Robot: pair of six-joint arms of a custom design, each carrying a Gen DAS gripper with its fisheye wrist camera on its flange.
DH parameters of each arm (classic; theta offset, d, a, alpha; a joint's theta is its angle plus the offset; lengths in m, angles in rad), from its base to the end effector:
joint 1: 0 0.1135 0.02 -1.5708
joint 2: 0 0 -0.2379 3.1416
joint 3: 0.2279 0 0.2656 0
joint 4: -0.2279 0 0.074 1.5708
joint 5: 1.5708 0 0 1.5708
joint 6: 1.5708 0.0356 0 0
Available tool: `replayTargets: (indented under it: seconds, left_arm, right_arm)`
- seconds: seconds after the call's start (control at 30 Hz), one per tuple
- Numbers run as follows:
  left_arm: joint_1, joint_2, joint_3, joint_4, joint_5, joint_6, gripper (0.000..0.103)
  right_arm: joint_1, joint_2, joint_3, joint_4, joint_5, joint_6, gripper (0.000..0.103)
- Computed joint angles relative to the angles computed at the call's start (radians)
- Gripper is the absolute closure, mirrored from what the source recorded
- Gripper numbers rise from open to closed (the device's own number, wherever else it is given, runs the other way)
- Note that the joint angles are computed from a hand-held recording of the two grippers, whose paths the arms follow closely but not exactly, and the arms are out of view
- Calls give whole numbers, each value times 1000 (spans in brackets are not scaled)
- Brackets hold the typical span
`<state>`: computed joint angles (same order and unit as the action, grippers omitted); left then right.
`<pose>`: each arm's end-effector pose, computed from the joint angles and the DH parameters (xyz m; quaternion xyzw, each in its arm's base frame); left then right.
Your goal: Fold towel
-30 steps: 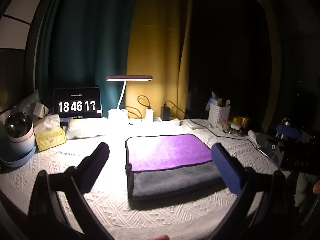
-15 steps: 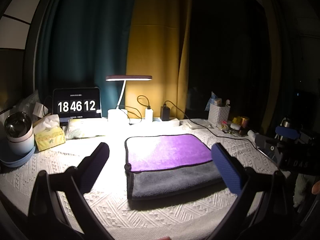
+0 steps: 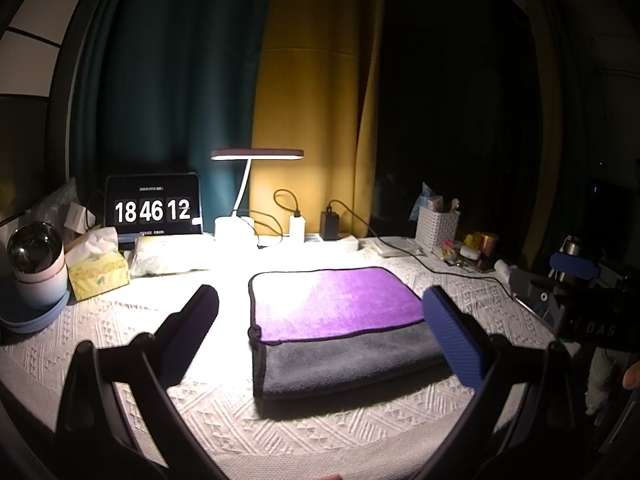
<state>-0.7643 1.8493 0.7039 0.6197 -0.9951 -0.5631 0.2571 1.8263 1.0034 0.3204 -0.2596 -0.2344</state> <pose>0.2572 -0.2052 0.0845 -0.1605 0.7816 0.0556 0.6003 0.3798 0.1093 0.1426 -0.2715 0.8118 0.1171 0.5035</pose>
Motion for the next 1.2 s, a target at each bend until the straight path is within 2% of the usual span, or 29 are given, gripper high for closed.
replayTargets:
  seconds: [1.2]
  left_arm:
    - [5,-11,-8,-5,7,-10,1]
  right_arm:
    - [4,0,2,-8,-1,2,14]
